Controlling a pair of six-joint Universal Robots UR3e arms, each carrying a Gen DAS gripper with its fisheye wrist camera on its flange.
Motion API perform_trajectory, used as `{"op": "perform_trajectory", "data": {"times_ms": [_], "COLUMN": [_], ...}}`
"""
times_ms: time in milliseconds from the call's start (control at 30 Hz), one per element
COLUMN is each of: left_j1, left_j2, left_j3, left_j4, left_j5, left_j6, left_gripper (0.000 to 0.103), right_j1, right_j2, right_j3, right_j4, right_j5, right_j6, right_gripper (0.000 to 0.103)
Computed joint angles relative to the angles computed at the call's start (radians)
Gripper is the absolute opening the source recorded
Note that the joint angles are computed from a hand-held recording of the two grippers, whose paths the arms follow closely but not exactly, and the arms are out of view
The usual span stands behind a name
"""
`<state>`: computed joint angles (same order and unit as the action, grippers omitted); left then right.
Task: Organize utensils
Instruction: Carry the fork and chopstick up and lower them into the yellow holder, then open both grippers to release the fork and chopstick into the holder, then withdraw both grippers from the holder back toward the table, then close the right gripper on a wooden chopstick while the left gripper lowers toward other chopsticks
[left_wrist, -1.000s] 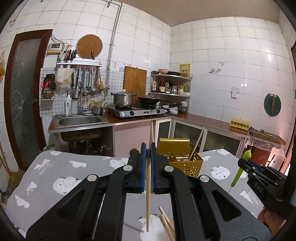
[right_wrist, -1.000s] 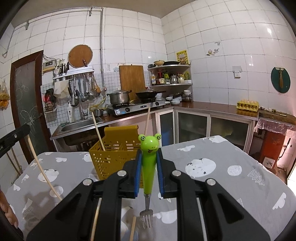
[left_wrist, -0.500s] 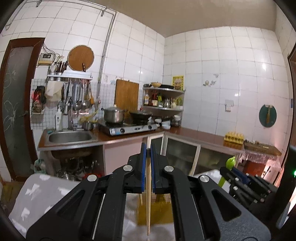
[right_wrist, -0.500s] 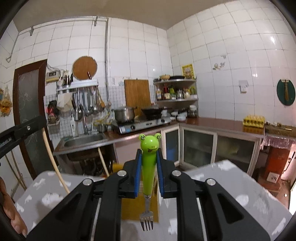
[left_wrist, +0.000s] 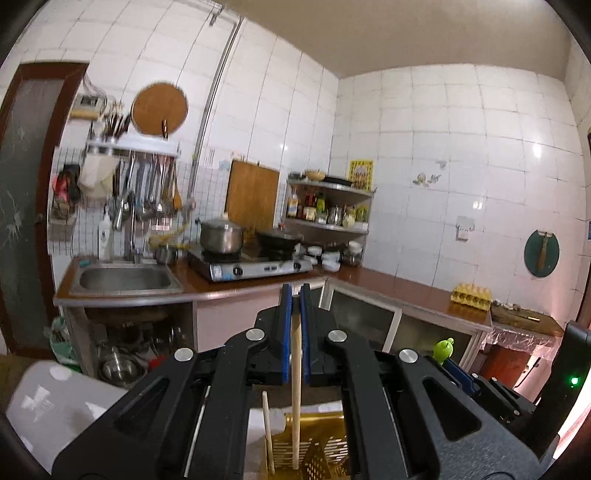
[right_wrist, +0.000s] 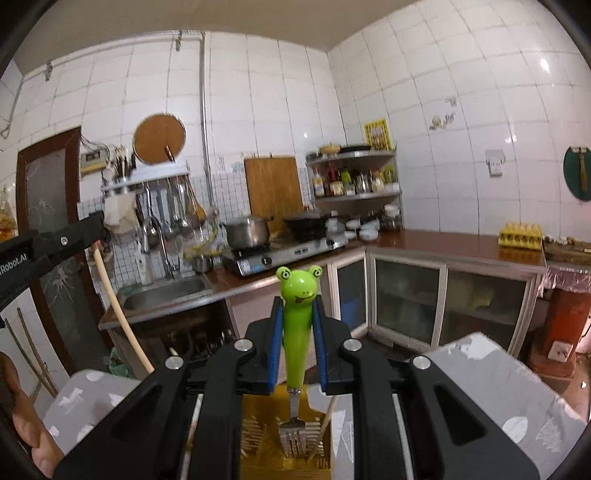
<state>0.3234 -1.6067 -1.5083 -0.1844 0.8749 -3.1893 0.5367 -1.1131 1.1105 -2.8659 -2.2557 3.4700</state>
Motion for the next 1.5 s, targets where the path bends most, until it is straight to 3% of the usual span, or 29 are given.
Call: {"op": "perform_trajectory", "data": {"times_ms": [200, 400, 433, 467, 500, 533, 567, 667, 700, 800, 933, 1100, 1333, 1500], "left_j1": [-0.071, -0.101, -0.095, -0.083, -0.070, -0.057, -0.042, 0.029, 0.073, 0.195, 0.361, 0.496, 0.541, 0.534], "left_j2": [-0.136, -0.162, -0.149, -0.130, -0.104, -0.082, -0.050, 0.073, 0.135, 0.272, 0.448, 0.607, 0.676, 0.697], "left_j3": [-0.050, -0.118, -0.124, -0.135, -0.158, -0.171, -0.191, -0.255, -0.280, -0.367, -0.475, -0.604, -0.779, -0.877], "left_j4": [0.040, 0.045, 0.019, 0.011, 0.019, 0.023, 0.028, 0.000, -0.041, -0.105, -0.312, -0.569, -0.664, -0.629], "left_j5": [0.087, 0.166, 0.163, 0.160, 0.162, 0.160, 0.160, 0.119, 0.084, -0.020, -0.152, -0.207, -0.144, -0.090], "left_j6": [0.070, 0.131, 0.140, 0.140, 0.136, 0.135, 0.135, 0.158, 0.174, 0.216, 0.363, 0.573, 0.737, 0.785], "left_gripper": [0.003, 0.007, 0.011, 0.026, 0.048, 0.060, 0.073, 0.083, 0.090, 0.098, 0.098, 0.098, 0.098, 0.098], "right_j1": [-0.070, -0.111, -0.112, -0.110, -0.110, -0.106, -0.103, -0.084, -0.077, -0.035, 0.024, 0.089, 0.160, 0.196], "right_j2": [0.006, -0.013, -0.023, -0.035, -0.044, -0.063, -0.084, -0.157, -0.181, -0.267, -0.345, -0.384, -0.349, -0.305], "right_j3": [0.140, 0.265, 0.281, 0.290, 0.292, 0.301, 0.314, 0.337, 0.349, 0.401, 0.501, 0.633, 0.755, 0.783], "right_j4": [-0.021, -0.095, -0.099, -0.088, -0.079, -0.070, -0.065, 0.006, 0.030, 0.125, 0.187, 0.238, 0.227, 0.225], "right_j5": [0.084, 0.150, 0.153, 0.141, 0.133, 0.125, 0.122, 0.094, 0.090, 0.068, 0.032, 0.021, 0.045, 0.055], "right_j6": [0.053, 0.048, 0.048, 0.047, 0.047, 0.052, 0.053, 0.063, 0.070, 0.107, 0.171, 0.282, 0.400, 0.468], "right_gripper": [0.016, 0.018, 0.022, 0.036, 0.045, 0.056, 0.056, 0.056, 0.056, 0.056, 0.056, 0.056, 0.056, 0.056]}}
